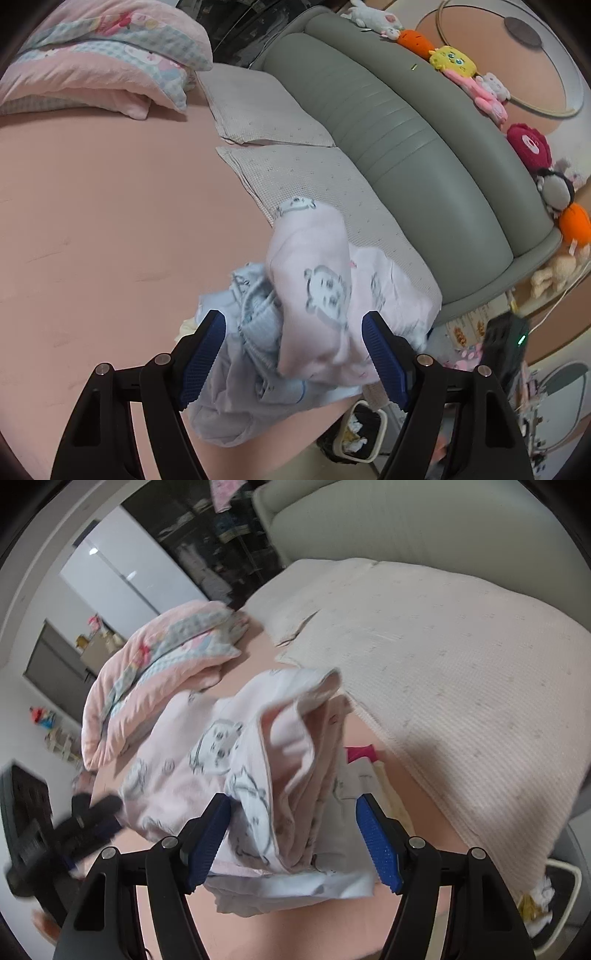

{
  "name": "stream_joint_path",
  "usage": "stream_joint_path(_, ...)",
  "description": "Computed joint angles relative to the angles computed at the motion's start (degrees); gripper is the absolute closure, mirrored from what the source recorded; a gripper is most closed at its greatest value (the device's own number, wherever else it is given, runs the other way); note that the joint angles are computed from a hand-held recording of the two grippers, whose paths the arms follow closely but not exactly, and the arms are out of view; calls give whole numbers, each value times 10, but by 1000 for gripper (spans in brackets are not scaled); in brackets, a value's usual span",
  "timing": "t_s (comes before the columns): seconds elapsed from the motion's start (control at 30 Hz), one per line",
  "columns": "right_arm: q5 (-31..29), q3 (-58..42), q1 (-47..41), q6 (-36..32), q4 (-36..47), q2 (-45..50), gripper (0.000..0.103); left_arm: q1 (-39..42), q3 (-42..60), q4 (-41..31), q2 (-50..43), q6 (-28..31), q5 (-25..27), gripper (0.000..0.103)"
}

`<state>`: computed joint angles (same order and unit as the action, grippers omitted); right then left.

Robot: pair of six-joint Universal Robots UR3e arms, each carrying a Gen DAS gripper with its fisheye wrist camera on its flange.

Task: Fold clothes
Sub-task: 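Lower the pants bundle with both grippers onto the top of the stack, then press the bundle flat on the stack and open both grippers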

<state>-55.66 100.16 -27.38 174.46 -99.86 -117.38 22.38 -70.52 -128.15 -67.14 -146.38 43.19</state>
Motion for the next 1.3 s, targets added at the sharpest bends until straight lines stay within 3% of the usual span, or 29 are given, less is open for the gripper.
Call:
stream_joint_path(0.1,-1,10,18,-11,-6,3,41,-30,15,49,-36,-35,-5,28)
stream_joint_path(0.23,-18,9,38,-16,-12,7,41,-88,17,131,-90,-93,17,28)
stream_joint_path(0.4,-24,0,41,-28,5,9,41,-115,-49,189,-84,-101,23,28)
stream_joint_path(0.47,-14,-2,30,-39,24,7,41,-99,-98,202,-56,-90,1,36)
stream_joint_path(0.53,-7,-10,20,-48,48,7,41,-72,-136,192,-23,-68,-21,45)
stream_joint_path(0.7,7,-71,-12,-52,142,15,40,-26,-137,113,12,1,-36,49)
stream_joint_path(0.9,7,-94,-27,5,110,24,35,6,-120,35,42,40,-30,50)
stream_joint_path(1.07,40,-116,-44,35,140,39,35,11,-136,29,56,51,-29,50)
stream_joint_path(1.3,-7,-146,-37,69,116,34,31,29,-139,-9,73,82,-26,49)
